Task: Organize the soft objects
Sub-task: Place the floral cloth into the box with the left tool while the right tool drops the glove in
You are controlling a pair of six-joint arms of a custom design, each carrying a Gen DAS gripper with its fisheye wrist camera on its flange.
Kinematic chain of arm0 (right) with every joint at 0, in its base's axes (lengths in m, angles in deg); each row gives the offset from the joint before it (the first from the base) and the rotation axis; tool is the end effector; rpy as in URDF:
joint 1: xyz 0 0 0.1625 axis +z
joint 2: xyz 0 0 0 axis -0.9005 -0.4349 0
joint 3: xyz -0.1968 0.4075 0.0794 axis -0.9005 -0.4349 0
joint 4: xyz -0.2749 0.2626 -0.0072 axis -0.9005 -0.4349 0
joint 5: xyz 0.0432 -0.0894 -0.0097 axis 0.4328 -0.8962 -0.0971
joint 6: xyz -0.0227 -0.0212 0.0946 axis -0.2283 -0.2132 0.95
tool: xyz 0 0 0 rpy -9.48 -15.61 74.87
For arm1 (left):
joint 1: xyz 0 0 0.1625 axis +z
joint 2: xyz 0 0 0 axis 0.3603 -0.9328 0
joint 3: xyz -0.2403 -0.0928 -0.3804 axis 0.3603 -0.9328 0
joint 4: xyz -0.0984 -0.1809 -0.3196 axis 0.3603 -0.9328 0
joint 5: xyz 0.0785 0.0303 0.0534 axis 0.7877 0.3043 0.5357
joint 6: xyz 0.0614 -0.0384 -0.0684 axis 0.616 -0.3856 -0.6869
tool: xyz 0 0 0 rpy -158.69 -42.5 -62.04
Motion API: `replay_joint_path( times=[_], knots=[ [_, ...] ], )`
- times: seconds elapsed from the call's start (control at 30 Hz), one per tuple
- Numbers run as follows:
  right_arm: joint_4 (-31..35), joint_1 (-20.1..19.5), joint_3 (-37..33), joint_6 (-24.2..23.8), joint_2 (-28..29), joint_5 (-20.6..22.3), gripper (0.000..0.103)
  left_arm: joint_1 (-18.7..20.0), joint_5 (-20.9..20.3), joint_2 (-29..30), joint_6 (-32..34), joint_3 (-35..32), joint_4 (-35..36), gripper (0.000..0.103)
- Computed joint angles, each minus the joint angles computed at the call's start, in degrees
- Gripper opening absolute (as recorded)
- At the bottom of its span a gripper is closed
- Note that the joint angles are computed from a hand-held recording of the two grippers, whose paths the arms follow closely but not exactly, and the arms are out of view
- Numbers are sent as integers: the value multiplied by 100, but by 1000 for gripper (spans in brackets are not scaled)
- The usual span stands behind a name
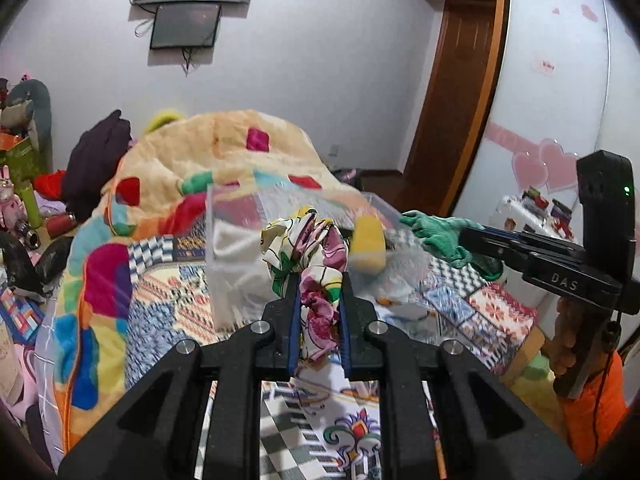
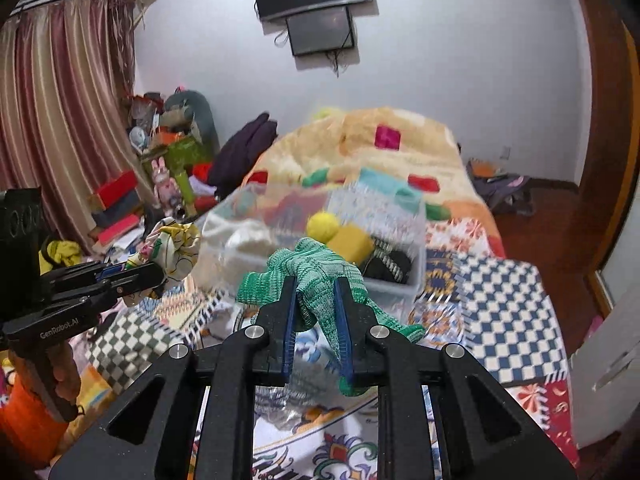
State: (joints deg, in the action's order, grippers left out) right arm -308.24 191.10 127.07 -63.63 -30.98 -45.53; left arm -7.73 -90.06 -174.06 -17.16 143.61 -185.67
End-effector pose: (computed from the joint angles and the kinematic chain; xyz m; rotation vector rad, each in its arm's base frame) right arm 0.3299 -0.2960 0.1019 0.9412 -2.4476 1.0009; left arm -0.1291 -0.2510 0.3201 0.6769 2.3852 -1.1413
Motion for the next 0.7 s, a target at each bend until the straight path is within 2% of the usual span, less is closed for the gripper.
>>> replay_joint_path(
  times=[0.1,0.33,0.43,0.7],
  knots=[
    [-112,76,-120,-129,-12,-41,16,71,170,140,285,-45,-414,15],
    [-103,6,-456,-251,18,95,16,493,488,1011,1475,-105,-2107,15],
    [23,-21,-638,-287,89,180,16,819,381,1383,1957,-156,-2785,15],
    [440,-39,-1027,-466,373,257,16,1609,54,2136,2737,-271,-3809,15]
  ],
)
